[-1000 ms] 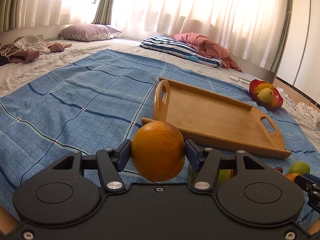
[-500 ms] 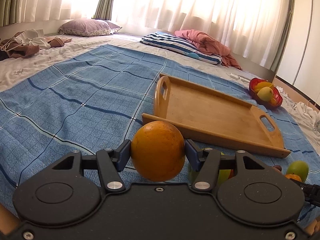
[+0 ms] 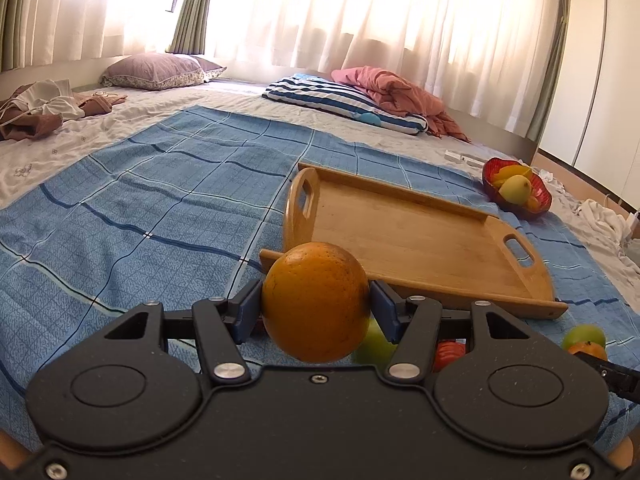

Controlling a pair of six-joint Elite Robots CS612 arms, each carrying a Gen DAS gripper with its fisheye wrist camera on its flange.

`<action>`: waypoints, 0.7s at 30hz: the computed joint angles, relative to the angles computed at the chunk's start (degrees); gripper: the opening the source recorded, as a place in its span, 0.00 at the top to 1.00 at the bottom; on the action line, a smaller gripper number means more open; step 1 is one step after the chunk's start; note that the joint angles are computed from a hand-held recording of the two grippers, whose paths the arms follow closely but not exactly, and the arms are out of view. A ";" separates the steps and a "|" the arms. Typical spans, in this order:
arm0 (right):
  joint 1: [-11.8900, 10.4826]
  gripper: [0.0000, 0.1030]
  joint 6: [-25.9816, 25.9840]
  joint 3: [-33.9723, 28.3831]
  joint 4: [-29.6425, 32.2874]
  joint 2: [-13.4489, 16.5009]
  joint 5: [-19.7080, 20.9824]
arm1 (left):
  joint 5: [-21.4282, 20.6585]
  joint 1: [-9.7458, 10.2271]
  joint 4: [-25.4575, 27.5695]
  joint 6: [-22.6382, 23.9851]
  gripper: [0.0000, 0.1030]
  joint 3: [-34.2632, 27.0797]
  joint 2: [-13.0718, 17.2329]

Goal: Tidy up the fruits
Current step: 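Lift the large orange with the left gripper while the right gripper carries the small orange toward the tray, then lower the large orange onto the tray and open the left gripper while the right releases the small orange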

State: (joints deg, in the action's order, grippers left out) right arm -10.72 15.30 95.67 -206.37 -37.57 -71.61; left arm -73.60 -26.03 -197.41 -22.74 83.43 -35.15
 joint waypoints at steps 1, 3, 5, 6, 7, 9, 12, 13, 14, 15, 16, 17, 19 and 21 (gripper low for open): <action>0.21 0.47 -1.08 0.14 -0.85 -0.18 -0.60 | -0.08 -0.03 -0.04 0.46 0.45 -0.23 0.02; 0.70 0.47 -3.37 0.22 -2.60 -0.43 -1.97 | -0.23 -0.11 0.10 1.47 0.45 -0.84 0.06; 1.04 0.47 -5.51 -0.09 -3.50 -0.64 -3.24 | -1.03 -0.02 0.53 2.38 0.45 -1.65 0.13; 1.18 0.47 -6.33 -0.51 -3.76 -0.62 -3.82 | -1.54 0.08 1.05 2.65 0.45 -2.25 0.20; 1.30 0.47 -6.98 -1.04 -3.85 -0.55 -4.35 | -2.15 0.22 1.72 2.74 0.45 -2.86 0.25; 1.43 0.47 -7.94 -2.28 -3.31 -0.42 -5.07 | -3.27 0.48 3.03 2.83 0.45 -4.22 0.40; 1.36 0.47 -8.47 -4.32 -1.86 -0.12 -4.85 | -4.33 0.78 4.94 3.47 0.45 -6.70 1.01; 1.28 0.47 -8.65 -5.05 -1.43 0.08 -4.60 | -4.58 0.87 5.79 3.72 0.45 -7.61 1.27; 1.23 0.47 -8.80 -5.78 -0.89 0.25 -4.40 | -4.80 0.95 6.94 4.07 0.45 -8.59 1.54; 1.19 0.47 -9.06 -6.69 -0.08 0.48 -4.24 | -5.03 1.06 7.96 4.07 0.45 -9.47 1.78; 1.15 0.47 -9.36 -7.49 0.68 0.70 -4.01 | -5.36 1.18 8.87 3.95 0.45 -10.42 2.10; 1.17 0.47 -9.41 -8.39 1.49 0.98 -3.93 | -5.71 1.30 9.81 3.97 0.45 -11.46 2.47; 1.10 0.47 -10.01 -10.30 3.63 1.51 -3.60 | -6.01 1.49 12.02 3.90 0.45 -13.76 3.38; 1.10 0.47 -10.29 -12.18 5.78 2.12 -3.78 | -6.62 1.75 14.52 3.90 0.45 -16.10 4.32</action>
State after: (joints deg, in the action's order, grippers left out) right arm -9.62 5.00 83.49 -200.59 -35.45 -75.38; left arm -80.22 -24.28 -182.89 -18.84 67.33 -30.82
